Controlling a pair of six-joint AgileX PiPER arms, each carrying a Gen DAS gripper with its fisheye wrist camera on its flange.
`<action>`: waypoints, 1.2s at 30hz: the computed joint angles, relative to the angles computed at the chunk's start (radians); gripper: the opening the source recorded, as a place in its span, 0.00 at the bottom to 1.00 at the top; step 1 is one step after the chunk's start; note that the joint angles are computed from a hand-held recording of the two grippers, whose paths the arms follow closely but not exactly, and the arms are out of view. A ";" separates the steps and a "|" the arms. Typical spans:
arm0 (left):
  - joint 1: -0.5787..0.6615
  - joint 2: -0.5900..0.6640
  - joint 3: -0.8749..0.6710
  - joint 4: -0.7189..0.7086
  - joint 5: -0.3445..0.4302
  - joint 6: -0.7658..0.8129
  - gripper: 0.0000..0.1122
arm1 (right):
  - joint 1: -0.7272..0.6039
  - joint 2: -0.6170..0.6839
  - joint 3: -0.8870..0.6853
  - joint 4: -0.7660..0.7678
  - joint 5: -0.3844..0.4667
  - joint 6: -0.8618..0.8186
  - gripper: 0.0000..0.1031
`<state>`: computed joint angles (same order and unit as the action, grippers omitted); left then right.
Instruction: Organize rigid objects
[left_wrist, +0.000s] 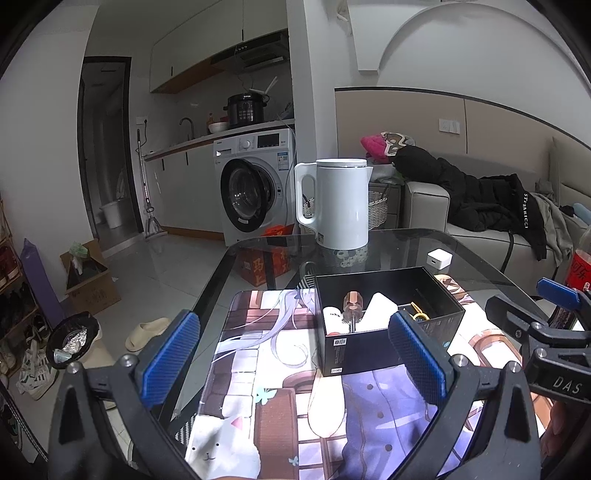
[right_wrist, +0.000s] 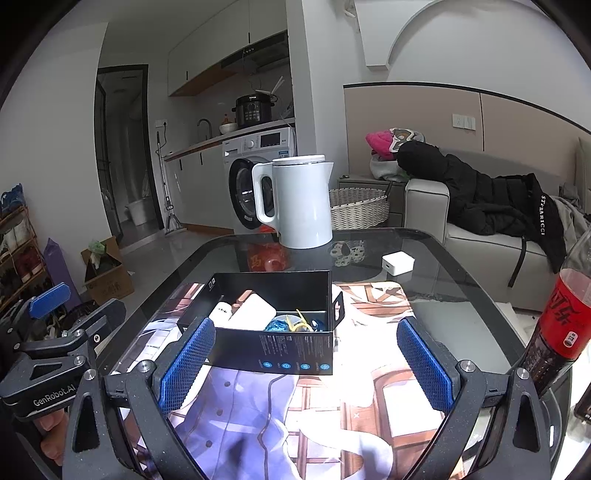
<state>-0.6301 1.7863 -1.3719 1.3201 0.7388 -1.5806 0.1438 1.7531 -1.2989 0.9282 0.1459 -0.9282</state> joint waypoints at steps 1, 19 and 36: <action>-0.001 0.000 -0.001 0.001 0.001 0.000 0.92 | -0.001 0.000 0.000 0.000 0.001 0.000 0.98; 0.001 0.000 0.000 0.006 0.000 0.000 0.92 | -0.001 0.000 0.004 0.027 -0.002 -0.029 0.98; -0.001 0.000 0.000 0.001 0.000 0.003 0.92 | 0.000 -0.002 0.008 0.003 -0.001 -0.005 0.98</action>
